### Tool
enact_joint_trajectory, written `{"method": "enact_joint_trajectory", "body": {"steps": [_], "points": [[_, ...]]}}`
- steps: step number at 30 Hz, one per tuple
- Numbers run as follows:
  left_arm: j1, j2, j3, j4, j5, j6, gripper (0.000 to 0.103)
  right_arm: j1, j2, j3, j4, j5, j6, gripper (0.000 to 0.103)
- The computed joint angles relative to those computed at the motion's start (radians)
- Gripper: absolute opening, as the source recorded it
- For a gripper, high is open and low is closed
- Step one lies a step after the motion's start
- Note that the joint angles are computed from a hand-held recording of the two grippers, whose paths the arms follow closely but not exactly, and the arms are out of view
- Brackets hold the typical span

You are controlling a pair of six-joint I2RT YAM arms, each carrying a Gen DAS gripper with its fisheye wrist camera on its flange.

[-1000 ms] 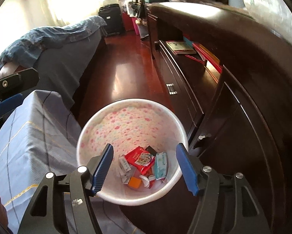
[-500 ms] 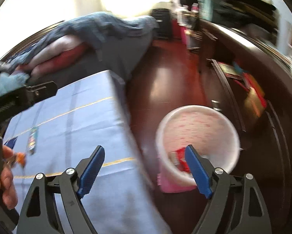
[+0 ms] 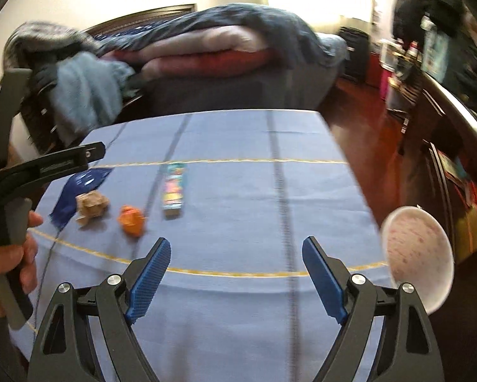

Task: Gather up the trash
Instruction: 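Return both tools to the table over the remaining trash, then grasp the dark blue wrapper with the left gripper while the right gripper grasps the crumpled brown paper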

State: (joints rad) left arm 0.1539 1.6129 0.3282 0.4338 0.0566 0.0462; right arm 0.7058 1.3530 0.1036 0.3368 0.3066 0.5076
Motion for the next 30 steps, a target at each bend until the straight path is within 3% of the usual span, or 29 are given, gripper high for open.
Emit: {"method": "enact_joint_trajectory", "body": {"steps": [5,14,16,20,24,26,30], "points": [[0.181,0.189,0.108,-0.012,0.088,0.095,0.097,0.12,0.158,0.106,0.022,0.035,0.043,0.085],[0.235,0.348,0.168,0.043,0.119,0.128,0.095,0.229,0.342,0.279,0.012,0.042,0.056,0.085],[0.243,0.368,0.171,0.059,0.135,0.13,0.088,0.254,0.361,0.314,-0.007,0.057,0.058,0.085],[0.242,0.385,0.157,0.108,0.138,0.142,0.055,0.275,0.385,0.356,-0.029,0.07,0.059,0.085],[0.293,0.384,0.165,0.089,0.242,0.137,0.028,0.29,0.409,0.384,-0.044,0.08,0.067,0.085],[0.324,0.382,0.17,0.075,0.287,0.132,0.021,0.295,0.424,0.402,-0.053,0.089,0.066,0.085],[0.383,0.349,0.146,0.112,0.311,0.133,0.019,0.306,0.46,0.452,-0.053,0.089,0.043,0.085]]}}
